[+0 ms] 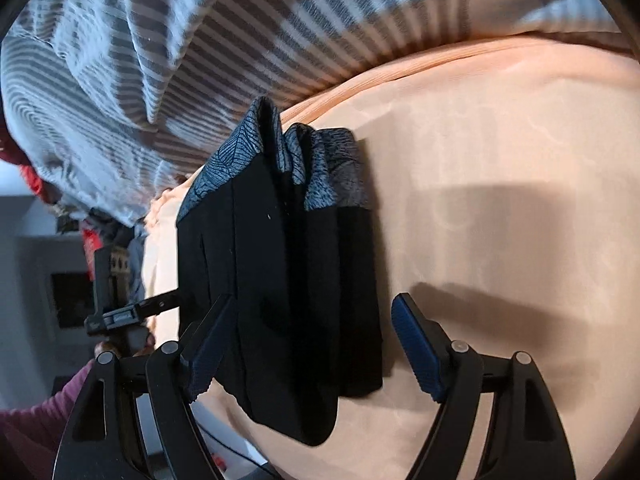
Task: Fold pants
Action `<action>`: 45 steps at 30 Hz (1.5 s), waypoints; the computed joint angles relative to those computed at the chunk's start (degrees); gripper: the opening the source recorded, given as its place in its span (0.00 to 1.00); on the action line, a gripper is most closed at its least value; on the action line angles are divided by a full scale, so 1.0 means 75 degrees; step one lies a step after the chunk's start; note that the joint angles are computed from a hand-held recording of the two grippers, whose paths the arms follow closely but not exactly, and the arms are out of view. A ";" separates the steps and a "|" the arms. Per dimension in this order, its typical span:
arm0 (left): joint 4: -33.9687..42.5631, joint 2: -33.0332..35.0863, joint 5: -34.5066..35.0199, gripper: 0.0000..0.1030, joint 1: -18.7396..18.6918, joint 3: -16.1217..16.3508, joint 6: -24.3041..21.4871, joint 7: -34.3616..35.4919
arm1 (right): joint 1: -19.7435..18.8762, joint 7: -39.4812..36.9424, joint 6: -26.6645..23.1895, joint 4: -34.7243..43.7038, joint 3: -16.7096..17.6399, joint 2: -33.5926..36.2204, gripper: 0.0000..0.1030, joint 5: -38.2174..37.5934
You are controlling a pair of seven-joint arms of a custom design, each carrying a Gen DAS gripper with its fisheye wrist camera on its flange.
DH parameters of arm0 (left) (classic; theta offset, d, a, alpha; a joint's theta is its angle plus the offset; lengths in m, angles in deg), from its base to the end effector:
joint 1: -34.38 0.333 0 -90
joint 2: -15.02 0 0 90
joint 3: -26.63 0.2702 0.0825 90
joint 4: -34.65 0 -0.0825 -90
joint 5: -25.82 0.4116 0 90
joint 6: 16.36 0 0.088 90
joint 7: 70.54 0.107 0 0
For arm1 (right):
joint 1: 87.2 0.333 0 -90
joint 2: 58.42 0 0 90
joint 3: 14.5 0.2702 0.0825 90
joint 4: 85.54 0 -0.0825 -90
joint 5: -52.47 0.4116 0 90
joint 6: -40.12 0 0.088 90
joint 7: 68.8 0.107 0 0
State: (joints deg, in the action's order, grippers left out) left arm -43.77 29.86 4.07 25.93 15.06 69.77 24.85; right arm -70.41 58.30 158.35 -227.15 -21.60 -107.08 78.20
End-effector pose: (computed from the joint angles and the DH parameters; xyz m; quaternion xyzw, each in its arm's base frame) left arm 0.5903 -0.2444 0.5280 0.5212 -0.8242 0.0850 0.2047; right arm 0.3847 0.0823 0.5802 -0.4463 0.8310 0.1694 0.2855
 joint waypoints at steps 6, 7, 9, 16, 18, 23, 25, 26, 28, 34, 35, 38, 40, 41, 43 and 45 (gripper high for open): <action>0.0250 0.0331 -0.0266 0.99 0.0027 -0.0051 0.0015 0.0037 | 0.0241 -0.1059 0.0456 -0.0442 -0.0488 0.0119 0.80 0.0741; 0.0290 0.0384 -0.0297 0.99 0.0011 -0.0073 0.0034 0.0046 | 0.0257 -0.1159 0.0590 -0.0533 -0.0516 0.0086 0.80 0.0912; 0.0324 0.0469 -0.0361 0.99 -0.0026 -0.0112 0.0104 0.0036 | 0.0334 -0.1366 0.0828 -0.0653 -0.0584 0.0110 0.80 0.1252; -0.0268 0.0046 -0.0412 0.97 -0.0107 -0.0135 0.0726 -0.0115 | 0.0112 -0.0949 0.1099 -0.0873 -0.0563 0.0116 0.80 0.1819; -0.0487 -0.0164 -0.0468 0.92 -0.0095 -0.0127 0.0864 -0.0047 | 0.0079 -0.0767 0.1039 -0.0790 -0.0449 0.0201 0.78 0.1714; -0.0739 -0.0548 -0.0429 0.77 -0.0155 -0.0118 0.1105 0.0018 | 0.0021 -0.0401 0.1030 -0.0787 -0.0288 0.0015 0.56 0.1501; -0.0579 -0.0496 -0.0387 0.74 -0.0190 -0.0117 0.1099 -0.0030 | 0.0055 -0.0288 0.1078 -0.0771 -0.0250 -0.0071 0.52 0.1441; -0.0573 -0.0535 -0.0402 0.74 -0.0189 -0.0112 0.1081 -0.0062 | 0.0067 -0.0216 0.1076 -0.0763 -0.0232 -0.0121 0.51 0.1402; -0.0522 -0.0570 -0.0442 0.74 -0.0265 -0.0151 0.1134 -0.0259 | 0.0143 -0.0107 0.1163 -0.0703 -0.0217 -0.0110 0.49 0.1396; -0.0788 -0.1106 -0.0515 0.74 -0.0335 -0.0162 0.1066 -0.0343 | 0.0236 0.0022 0.1059 -0.0764 -0.0307 -0.0579 0.49 0.1287; -0.0853 -0.1184 -0.0522 0.74 -0.0370 -0.0176 0.1093 -0.0398 | 0.0249 0.0070 0.1038 -0.0776 -0.0300 -0.0644 0.49 0.1275; -0.1225 -0.1596 -0.0620 0.74 -0.0432 -0.0178 0.1199 -0.0505 | 0.0260 0.0229 0.0944 -0.0854 -0.0279 -0.0983 0.49 0.1210; -0.1466 -0.1885 -0.0664 0.74 -0.0472 -0.0169 0.1260 -0.0565 | 0.0225 0.0346 0.0801 -0.0975 -0.0286 -0.1355 0.49 0.1126; -0.1542 -0.1937 -0.0668 0.74 -0.0495 -0.0167 0.1318 -0.0578 | 0.0227 0.0408 0.0767 -0.1024 -0.0272 -0.1494 0.49 0.1098; -0.1877 -0.2305 -0.0725 0.74 -0.0527 -0.0148 0.1327 -0.0556 | 0.0212 0.0606 0.0676 -0.1148 -0.0236 -0.1823 0.49 0.1043; -0.2186 -0.2632 -0.0754 0.74 -0.0555 -0.0118 0.1258 -0.0500 | 0.0212 0.0855 0.0553 -0.1327 -0.0171 -0.2220 0.49 0.0989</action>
State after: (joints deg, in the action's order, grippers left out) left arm -60.17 10.12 -1.59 21.77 14.17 79.21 21.11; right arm -68.81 64.72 162.50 -237.10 -22.88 -123.73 85.62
